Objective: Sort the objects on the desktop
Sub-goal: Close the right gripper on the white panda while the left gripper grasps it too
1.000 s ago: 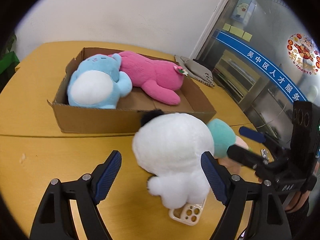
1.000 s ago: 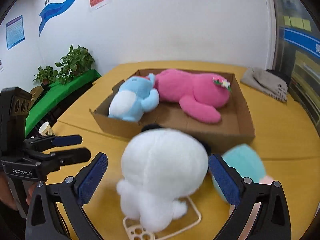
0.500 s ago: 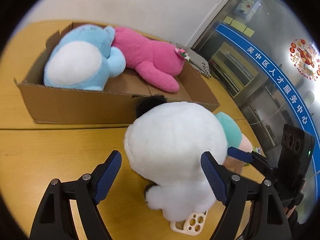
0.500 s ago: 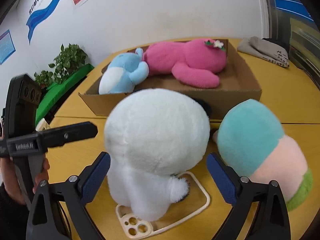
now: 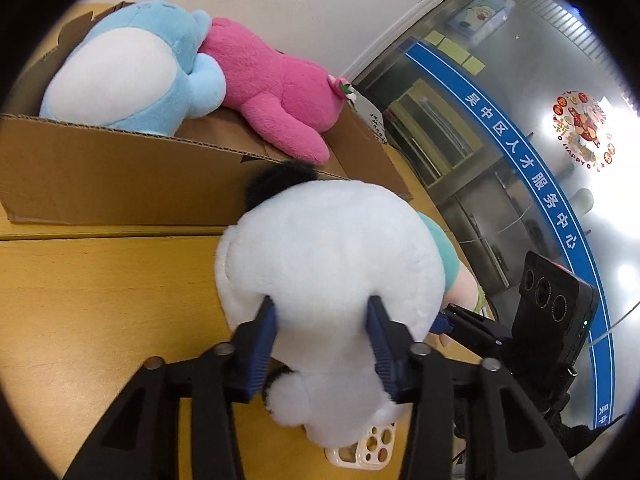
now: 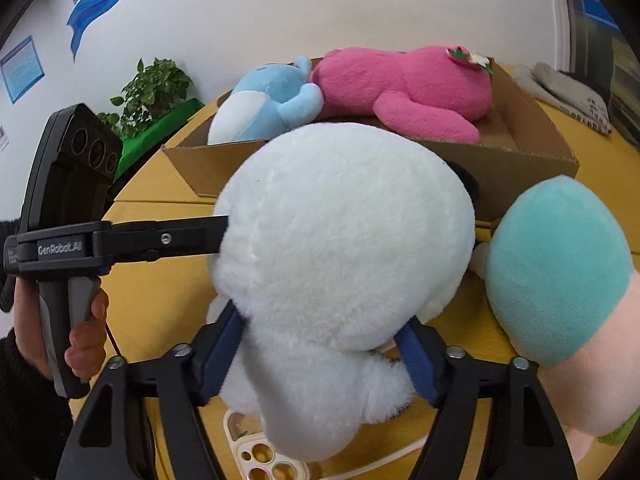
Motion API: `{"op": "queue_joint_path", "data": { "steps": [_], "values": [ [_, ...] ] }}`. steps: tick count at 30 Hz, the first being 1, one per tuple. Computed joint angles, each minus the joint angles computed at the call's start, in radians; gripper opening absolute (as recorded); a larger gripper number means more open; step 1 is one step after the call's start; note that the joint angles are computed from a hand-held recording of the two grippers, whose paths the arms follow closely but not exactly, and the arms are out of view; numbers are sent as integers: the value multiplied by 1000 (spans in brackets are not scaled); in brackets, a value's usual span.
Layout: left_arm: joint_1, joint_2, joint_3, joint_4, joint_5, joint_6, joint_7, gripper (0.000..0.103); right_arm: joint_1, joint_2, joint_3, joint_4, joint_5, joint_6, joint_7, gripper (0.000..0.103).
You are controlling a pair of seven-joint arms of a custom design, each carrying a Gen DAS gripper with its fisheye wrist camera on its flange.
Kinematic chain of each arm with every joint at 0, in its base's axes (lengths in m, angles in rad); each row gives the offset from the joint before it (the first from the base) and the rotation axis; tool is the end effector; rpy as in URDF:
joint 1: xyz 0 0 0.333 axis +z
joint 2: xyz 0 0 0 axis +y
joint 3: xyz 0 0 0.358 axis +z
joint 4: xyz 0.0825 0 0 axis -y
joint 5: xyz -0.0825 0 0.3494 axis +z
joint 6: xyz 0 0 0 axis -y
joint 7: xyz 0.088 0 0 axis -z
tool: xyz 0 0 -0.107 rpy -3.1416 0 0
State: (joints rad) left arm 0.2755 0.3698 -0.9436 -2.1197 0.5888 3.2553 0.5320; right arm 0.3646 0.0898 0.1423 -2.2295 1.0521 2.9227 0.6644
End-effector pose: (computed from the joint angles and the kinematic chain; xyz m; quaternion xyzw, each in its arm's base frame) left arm 0.4713 -0.3624 0.4812 0.6068 -0.6495 0.4550 0.0542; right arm 0.4976 0.2121 0.4433 -0.7869 0.5008 -0.0712 0.3534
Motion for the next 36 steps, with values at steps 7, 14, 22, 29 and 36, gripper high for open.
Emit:
{"op": "queue_joint_path", "data": {
  "steps": [7, 14, 22, 29, 36],
  "values": [
    [149, -92, -150, -80, 45, 28, -68, 8, -7, -64, -12, -32, 111, -133, -129, 63],
    [109, -134, -32, -70, 108, 32, -151, 75, -11, -75, -31, -1, 286, -50, -214, 98],
    [145, 169, -133, 22, 95, 11, 43, 68, -65, 65, -23, 115, 265, -168, -123, 74],
    [147, 51, -122, -52, 108, 73, -40, 50, -70, 5, -23, 73, 323, -219, -205, 60],
    [143, -15, -81, -81, 176, 82, -141, 49, -93, 60, -46, 114, 271, -321, -124, 89]
  ]
}}
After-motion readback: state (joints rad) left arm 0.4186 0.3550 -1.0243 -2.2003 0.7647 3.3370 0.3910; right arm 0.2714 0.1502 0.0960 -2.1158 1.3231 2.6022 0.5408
